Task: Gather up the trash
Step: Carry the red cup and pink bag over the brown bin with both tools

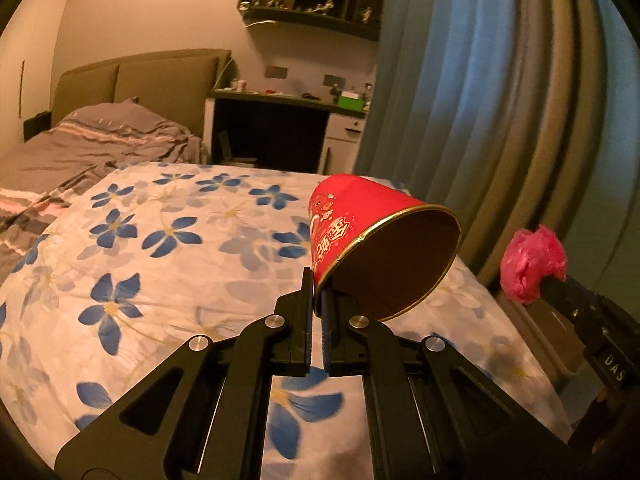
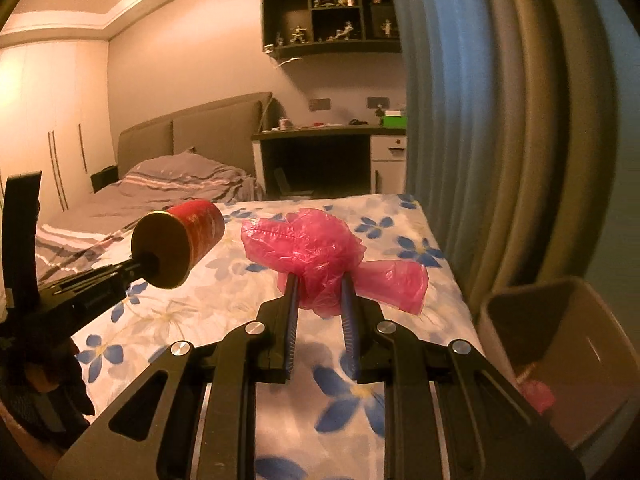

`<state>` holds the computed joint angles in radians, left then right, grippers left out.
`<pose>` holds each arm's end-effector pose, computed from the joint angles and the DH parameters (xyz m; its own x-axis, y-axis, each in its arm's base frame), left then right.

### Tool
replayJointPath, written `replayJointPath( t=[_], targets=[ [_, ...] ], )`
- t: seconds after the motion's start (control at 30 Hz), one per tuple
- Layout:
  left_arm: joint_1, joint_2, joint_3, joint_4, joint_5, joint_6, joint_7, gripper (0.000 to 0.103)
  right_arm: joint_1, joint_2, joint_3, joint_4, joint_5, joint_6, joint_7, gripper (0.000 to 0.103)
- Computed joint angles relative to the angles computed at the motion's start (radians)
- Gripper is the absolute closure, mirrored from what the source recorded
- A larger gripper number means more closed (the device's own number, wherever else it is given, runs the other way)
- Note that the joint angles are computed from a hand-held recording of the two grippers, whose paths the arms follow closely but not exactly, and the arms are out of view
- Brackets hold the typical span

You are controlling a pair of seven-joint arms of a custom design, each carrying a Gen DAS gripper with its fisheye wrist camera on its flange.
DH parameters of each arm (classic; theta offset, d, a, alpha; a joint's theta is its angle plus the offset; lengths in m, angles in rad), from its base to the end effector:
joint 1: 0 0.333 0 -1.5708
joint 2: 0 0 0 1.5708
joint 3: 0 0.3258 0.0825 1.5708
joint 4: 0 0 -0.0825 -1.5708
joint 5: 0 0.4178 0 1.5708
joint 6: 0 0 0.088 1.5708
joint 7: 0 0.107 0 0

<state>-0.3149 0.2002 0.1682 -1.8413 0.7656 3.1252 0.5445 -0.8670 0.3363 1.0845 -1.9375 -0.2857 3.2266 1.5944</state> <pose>0.6622 -0.1670 0.5259 -0.0181 -0.9814 0.1914 -0.4726 -0.1602 -0.8666 0.6624 0.0971 0.5312 0.3199 -0.9449 -0.0687 -0.4060 -0.0712 -0.9111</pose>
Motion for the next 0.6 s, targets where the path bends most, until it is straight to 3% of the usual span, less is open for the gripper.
replayJointPath(
  t=[0.17,0.3,0.5,0.6],
  targets=[
    [-0.036,-0.002,0.004,0.003,0.05,0.009,-0.034,0.1,-0.165,-0.045,0.111,-0.08,-0.024,0.039,0.068,0.082],
    [-0.037,0.006,-0.029,0.014,0.032,0.008,0.005,0.1,-0.277,-0.065,0.182,-0.123,-0.068,0.073,0.137,0.082],
    [-0.071,0.034,-0.04,0.05,-0.002,0.003,0.064,0.1,-0.347,-0.089,0.203,-0.149,-0.132,0.109,0.233,0.082],
    [-0.087,0.057,-0.049,0.075,-0.044,0.004,0.113,0.1,-0.341,-0.114,0.174,-0.156,-0.153,0.128,0.278,0.082]
  ],
)
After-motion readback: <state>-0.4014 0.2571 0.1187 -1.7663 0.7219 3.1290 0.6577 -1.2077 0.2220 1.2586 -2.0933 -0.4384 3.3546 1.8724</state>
